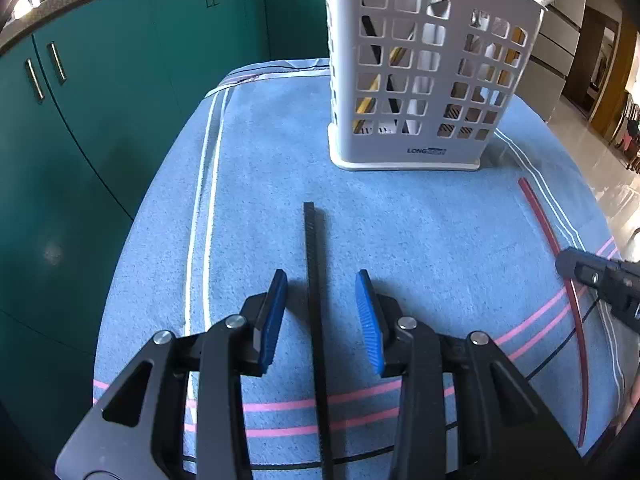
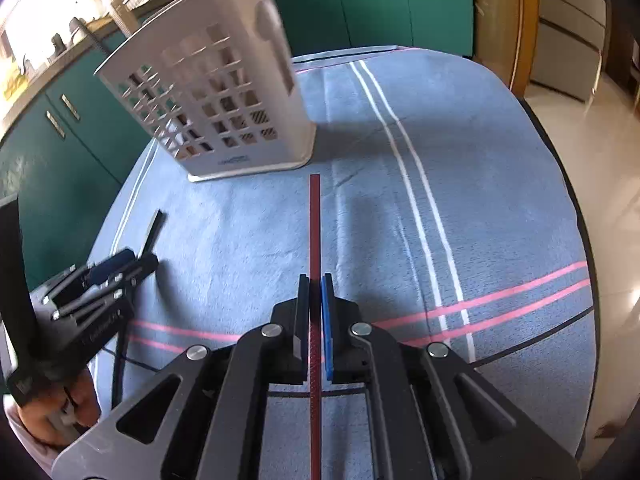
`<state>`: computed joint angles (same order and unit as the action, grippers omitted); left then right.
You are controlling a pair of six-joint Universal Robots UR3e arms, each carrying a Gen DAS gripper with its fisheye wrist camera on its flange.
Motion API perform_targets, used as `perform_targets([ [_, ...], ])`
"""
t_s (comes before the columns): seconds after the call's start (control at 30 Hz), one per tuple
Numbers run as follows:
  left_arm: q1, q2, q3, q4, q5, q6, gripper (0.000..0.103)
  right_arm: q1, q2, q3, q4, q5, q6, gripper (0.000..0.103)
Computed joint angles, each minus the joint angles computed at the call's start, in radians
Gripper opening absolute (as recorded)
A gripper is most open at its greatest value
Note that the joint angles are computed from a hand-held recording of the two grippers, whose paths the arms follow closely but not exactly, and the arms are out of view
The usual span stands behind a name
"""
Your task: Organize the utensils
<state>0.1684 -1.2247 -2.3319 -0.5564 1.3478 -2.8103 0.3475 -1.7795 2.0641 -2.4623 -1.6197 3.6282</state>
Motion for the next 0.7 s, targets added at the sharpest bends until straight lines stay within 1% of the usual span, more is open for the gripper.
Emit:
perform_targets([
  [0.1, -0.002, 0.007, -0.001, -0.008, 0.000, 0.002, 0.035, -0.015, -0.020, 0.017, -0.002, 0.008, 0.000, 0.009],
  [0.17, -0.005, 0.016, 0.000, -0.019, -0.002, 0.003, 0.035, -0.021, -0.026, 0.024, -0.003, 0.001, -0.007, 0.014],
  [0.23, -0.011, 0.023, 0.000, -0.032, -0.006, 0.009, 0.031, -0.031, -0.038, 0.032, 0.000, 0.006, -0.013, 0.017],
  [0.3, -0.022, 0.026, 0.005, -0.042, -0.003, 0.011, 0.023, -0.032, -0.048, 0.034, 0.010, -0.001, -0.012, 0.017],
  [0.33, -0.027, 0.034, 0.004, -0.052, -0.005, 0.013, 0.022, -0.032, -0.040, 0.032, 0.007, -0.003, -0.012, 0.017],
  [0.43, -0.041, 0.053, 0.000, -0.072, -0.004, 0.015, 0.022, -0.036, -0.047, 0.039, 0.012, -0.005, -0.009, 0.017],
  [0.7, -0.078, 0.116, -0.005, -0.160, -0.039, 0.028, 0.022, -0.049, -0.069, 0.071, 0.023, -0.009, 0.001, 0.018],
])
